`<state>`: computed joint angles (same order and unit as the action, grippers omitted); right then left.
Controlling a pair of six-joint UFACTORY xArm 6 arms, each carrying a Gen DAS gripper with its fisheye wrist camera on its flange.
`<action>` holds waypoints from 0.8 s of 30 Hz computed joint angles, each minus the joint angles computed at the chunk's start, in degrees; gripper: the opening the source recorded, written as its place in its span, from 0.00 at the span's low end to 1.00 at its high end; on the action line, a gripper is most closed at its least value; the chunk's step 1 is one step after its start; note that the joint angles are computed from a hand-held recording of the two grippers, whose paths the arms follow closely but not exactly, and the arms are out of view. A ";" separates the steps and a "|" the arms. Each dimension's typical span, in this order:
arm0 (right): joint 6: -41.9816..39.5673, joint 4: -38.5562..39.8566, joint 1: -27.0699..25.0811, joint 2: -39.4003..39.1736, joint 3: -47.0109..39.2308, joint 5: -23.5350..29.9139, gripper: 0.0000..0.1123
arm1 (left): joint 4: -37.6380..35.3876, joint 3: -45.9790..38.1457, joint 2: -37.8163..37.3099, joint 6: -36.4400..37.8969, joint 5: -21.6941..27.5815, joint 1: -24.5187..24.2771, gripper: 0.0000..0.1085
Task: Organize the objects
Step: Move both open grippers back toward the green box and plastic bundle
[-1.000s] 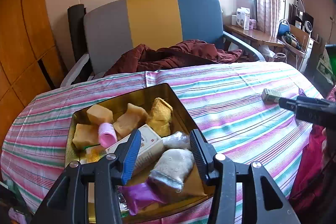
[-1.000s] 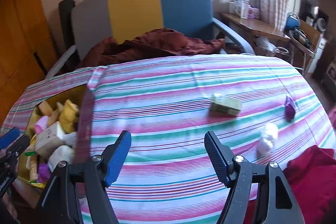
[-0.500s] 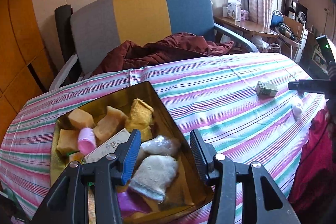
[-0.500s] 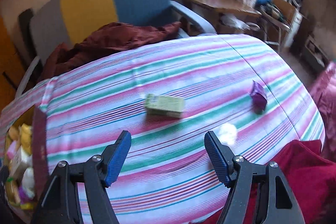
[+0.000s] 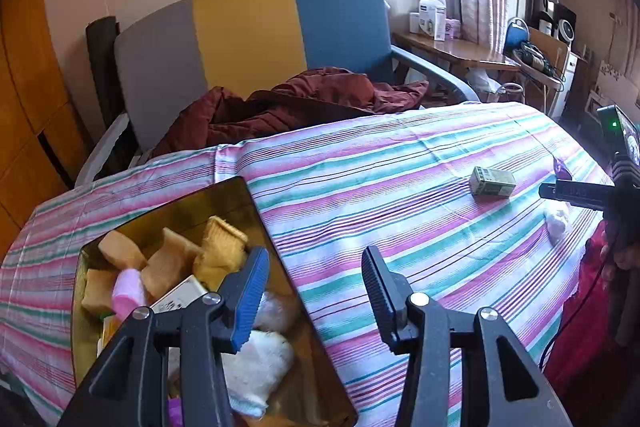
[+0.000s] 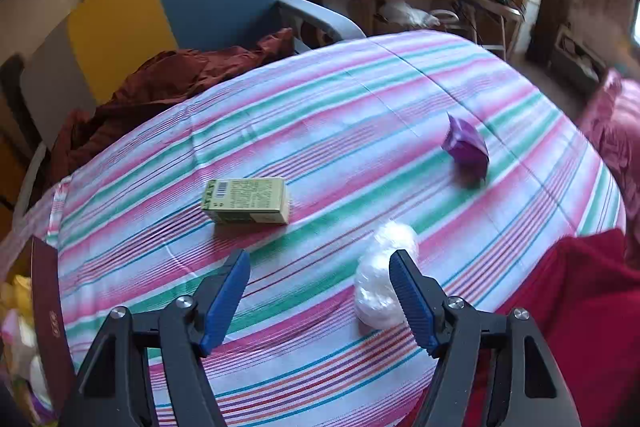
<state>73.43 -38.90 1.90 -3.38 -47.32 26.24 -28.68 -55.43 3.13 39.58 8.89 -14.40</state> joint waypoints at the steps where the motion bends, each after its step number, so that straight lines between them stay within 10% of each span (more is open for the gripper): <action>1: 0.27 0.39 -0.28 -0.25 0.40 -0.33 0.65 | 0.28 0.01 0.02 -0.14 -0.22 -0.27 0.45; 24: -4.38 6.99 -0.81 2.14 -0.70 2.00 0.65 | 0.69 -2.04 1.43 0.76 0.73 -3.13 0.45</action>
